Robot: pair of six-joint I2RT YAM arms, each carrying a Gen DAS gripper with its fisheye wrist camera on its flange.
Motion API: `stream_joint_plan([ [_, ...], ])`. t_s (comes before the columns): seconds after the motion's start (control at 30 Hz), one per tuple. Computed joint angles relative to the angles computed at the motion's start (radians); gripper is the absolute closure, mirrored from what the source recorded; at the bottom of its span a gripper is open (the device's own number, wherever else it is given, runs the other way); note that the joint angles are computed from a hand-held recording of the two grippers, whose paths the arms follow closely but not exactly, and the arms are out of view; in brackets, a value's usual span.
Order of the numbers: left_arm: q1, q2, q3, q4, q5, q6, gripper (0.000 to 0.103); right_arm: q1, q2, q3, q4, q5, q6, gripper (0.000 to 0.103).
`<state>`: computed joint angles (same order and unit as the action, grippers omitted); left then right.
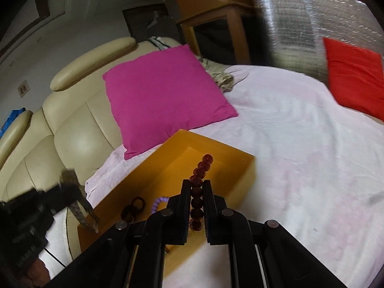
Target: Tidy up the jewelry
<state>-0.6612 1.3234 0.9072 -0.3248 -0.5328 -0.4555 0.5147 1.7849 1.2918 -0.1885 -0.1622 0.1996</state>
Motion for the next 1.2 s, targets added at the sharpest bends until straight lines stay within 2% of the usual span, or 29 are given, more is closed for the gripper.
stream_joint_plan([
  [0.3,0.092,0.135,-0.073,0.105,0.196,-0.035,0.089,0.053,0.296,0.302,-0.116,0.033,-0.007,0.092],
  [0.5,0.091,0.186,-0.087,0.121,0.264,-0.063,0.088,0.046,0.447,0.521,-0.246,0.020,0.026,0.091],
  [0.53,0.092,0.188,-0.085,0.116,0.268,-0.066,0.088,0.042,0.460,0.544,-0.263,0.015,0.035,0.090],
  [0.6,0.098,0.177,-0.091,0.115,0.273,-0.072,0.080,0.022,0.466,0.561,-0.286,0.000,0.068,0.072],
  [0.67,0.105,0.136,-0.112,0.119,0.255,-0.065,0.069,-0.004,0.417,0.481,-0.229,-0.027,0.107,0.059],
  [0.7,0.106,0.101,-0.129,0.119,0.239,-0.062,0.062,-0.012,0.386,0.435,-0.194,-0.021,0.117,0.057],
  [0.83,0.098,-0.049,-0.200,0.091,0.190,-0.058,0.050,-0.047,0.213,0.208,-0.092,-0.026,0.095,0.057],
  [0.9,0.091,-0.141,-0.235,0.050,0.167,-0.069,0.038,-0.050,0.118,0.101,-0.061,-0.020,0.066,0.057],
  [0.97,0.065,-0.218,-0.252,-0.019,0.123,-0.117,0.037,-0.051,0.017,0.003,-0.065,-0.043,0.038,0.057],
  [1.07,0.001,-0.279,-0.233,-0.140,0.060,-0.210,0.033,-0.023,-0.117,-0.100,-0.081,-0.020,0.008,0.057],
  [1.13,-0.086,-0.275,-0.178,-0.261,-0.033,-0.303,0.029,0.006,-0.221,-0.166,-0.121,-0.018,0.007,0.056],
  [1.2,-0.195,-0.238,-0.106,-0.389,-0.157,-0.407,0.023,0.045,-0.310,-0.217,-0.159,0.009,0.020,0.047],
])
